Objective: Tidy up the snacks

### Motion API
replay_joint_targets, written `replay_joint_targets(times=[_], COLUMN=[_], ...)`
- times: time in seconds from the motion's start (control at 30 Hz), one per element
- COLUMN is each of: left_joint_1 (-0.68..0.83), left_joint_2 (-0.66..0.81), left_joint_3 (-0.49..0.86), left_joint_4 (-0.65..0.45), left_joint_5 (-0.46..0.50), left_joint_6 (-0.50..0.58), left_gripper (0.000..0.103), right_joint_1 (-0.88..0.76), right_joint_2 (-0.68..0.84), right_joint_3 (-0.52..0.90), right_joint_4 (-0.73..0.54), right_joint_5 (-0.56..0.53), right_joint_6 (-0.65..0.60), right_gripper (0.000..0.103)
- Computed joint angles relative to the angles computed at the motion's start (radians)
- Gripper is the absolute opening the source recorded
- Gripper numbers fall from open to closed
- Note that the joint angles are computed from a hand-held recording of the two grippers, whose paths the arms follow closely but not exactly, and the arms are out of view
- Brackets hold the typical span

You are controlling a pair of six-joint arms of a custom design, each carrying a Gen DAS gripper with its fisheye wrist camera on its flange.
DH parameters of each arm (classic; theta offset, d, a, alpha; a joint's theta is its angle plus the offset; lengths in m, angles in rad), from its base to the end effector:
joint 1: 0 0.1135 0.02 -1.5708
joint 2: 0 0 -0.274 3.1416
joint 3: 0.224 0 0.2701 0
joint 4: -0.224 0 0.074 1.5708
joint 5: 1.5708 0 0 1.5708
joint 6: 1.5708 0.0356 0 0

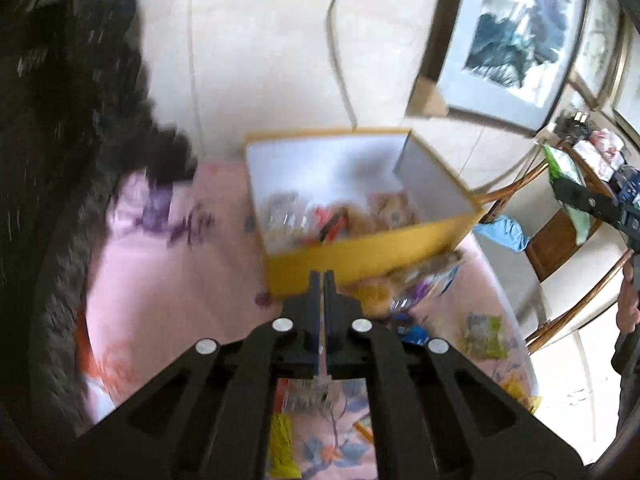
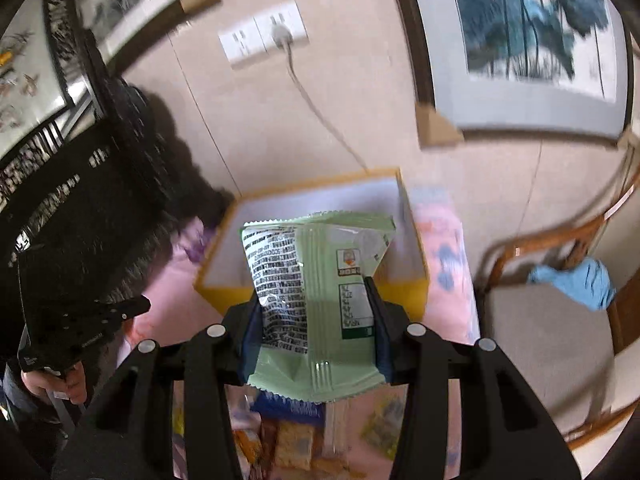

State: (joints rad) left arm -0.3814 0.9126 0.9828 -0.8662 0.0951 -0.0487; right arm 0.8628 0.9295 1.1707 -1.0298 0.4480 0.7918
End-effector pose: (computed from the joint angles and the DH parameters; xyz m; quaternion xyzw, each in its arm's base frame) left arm 0.1727 -0.0729 0.3304 0.1709 0.9091 -0.1235 0.3593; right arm 0.1237 0.1208 0.3790 0.0526 0.9038 0.1346 0.4027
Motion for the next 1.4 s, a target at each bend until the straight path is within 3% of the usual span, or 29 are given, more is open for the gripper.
replay_joint_targets(times=[0.2,0.37,0.43,0.47,0.5,0.57,0.6,0.7,0.77,0.87,0.9,1.03,1.17,1.23,1.33,1.4], left_joint_1=[-0.057,-0.082,-0.097,-0.118,-0.178,-0.260,-0.261,-0.150,-0.107,-0.117,-0.135,-0.196,-0.242,-0.266,-0.229,-0.195], left_joint_2=[0.100,0.185,0.192,0.167,0.133,0.119,0.147,0.256,0.265,0.319,0.324,0.298,0.168,0.150,0.229,0.332], left_joint_3=[0.175,0.207,0.144,0.074,-0.024,-0.180,-0.228,-0.337,-0.391,-0.385,-0.377,-0.328,-0.238,-0.110,0.089,0.271], left_joint_4=[0.011,-0.018,-0.063,-0.055,-0.034,0.020,0.039,0.147,0.249,0.279,0.273,0.203,0.069,-0.020,-0.028,-0.027], left_joint_5=[-0.052,-0.106,-0.119,-0.132,-0.205,-0.335,-0.344,-0.262,-0.245,-0.188,-0.202,-0.220,-0.238,-0.274,-0.293,-0.348], left_joint_6=[0.029,0.072,0.080,0.101,0.138,0.149,0.124,0.011,-0.010,-0.016,-0.011,-0.005,-0.004,-0.004,-0.011,-0.098], left_gripper=[0.001,0.001,0.020,0.056,0.072,0.072,0.069,0.070,0.071,0.039,0.038,0.035,0.035,0.035,0.035,0.035], right_joint_1=[-0.137,-0.267,-0.280,-0.282,-0.274,-0.267,-0.271,-0.285,-0.288,-0.297,-0.297,-0.284,-0.290,-0.301,-0.334,-0.365], right_joint_2=[0.079,0.179,0.195,0.197,0.196,0.189,0.185,0.176,0.174,0.171,0.169,0.156,0.152,0.165,0.210,0.251], right_joint_3=[0.150,0.261,0.268,0.269,0.267,0.248,0.237,0.203,0.186,0.167,0.163,0.166,0.198,0.220,0.253,0.273], right_joint_4=[0.063,0.113,0.122,0.128,0.132,0.138,0.142,0.144,0.141,0.141,0.140,0.127,0.115,0.116,0.123,0.136], right_joint_5=[-0.074,-0.195,-0.208,-0.211,-0.205,-0.204,-0.217,-0.245,-0.245,-0.256,-0.259,-0.254,-0.249,-0.255,-0.288,-0.328], right_joint_6=[-0.160,-0.248,-0.247,-0.254,-0.259,-0.260,-0.251,-0.229,-0.224,-0.205,-0.201,-0.191,-0.197,-0.208,-0.222,-0.230], right_gripper=[0.046,0.046,0.046,0.046,0.046,0.046,0.046,0.046,0.046,0.046,0.046,0.046,0.046,0.046,0.046,0.046])
